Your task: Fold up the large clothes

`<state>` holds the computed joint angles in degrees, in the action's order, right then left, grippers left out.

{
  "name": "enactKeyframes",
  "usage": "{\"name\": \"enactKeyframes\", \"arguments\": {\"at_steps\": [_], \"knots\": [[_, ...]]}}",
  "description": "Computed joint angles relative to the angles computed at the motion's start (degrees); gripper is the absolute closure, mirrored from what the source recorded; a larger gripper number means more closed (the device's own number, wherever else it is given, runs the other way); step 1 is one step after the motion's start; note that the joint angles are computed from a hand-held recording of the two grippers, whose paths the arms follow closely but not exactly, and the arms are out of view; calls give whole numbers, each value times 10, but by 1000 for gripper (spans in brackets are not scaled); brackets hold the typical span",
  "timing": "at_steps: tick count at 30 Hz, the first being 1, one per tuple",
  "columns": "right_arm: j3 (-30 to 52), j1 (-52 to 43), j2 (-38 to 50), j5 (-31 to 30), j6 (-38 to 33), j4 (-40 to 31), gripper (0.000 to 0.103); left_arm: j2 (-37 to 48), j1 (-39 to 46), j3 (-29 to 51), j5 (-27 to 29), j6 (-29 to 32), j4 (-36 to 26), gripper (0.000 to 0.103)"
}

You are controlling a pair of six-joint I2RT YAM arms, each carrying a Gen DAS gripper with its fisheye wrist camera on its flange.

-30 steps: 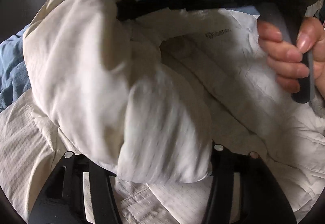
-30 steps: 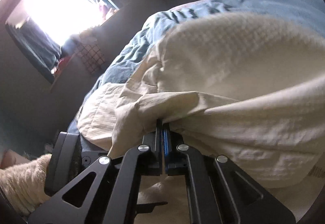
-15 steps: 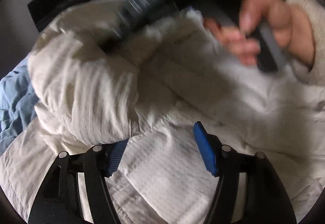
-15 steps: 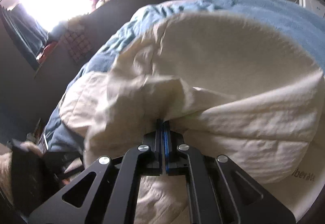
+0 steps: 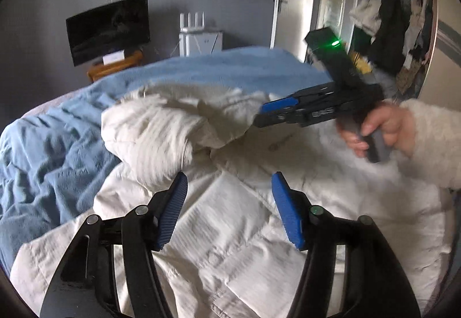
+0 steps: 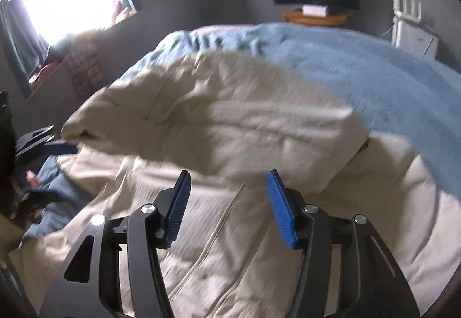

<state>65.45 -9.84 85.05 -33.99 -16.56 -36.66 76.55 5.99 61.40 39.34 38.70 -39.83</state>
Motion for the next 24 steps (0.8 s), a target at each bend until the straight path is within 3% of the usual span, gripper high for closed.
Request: {"name": "enactKeyframes", "arguments": {"at_steps": [5,9,11,14,21,24], "knots": [[47,3,27,2,48,23,51,-20,-3,7,1,-37,12,42],[68,12,70,37,42,24,51,24,-53,18,-87,-91,69,44],[57,20,81,66,32,29,51,62,-80,26,-130,-121,94,57],[23,29,94,104,3,42,51,140,-112,47,-200,-152,112,68],[-34,35,130,145,-49,62,51,237,-129,4,-280,-127,163,69],[-69,29,140,142,-53,100,51,254,-123,-14,-274,-128,182,69]]}}
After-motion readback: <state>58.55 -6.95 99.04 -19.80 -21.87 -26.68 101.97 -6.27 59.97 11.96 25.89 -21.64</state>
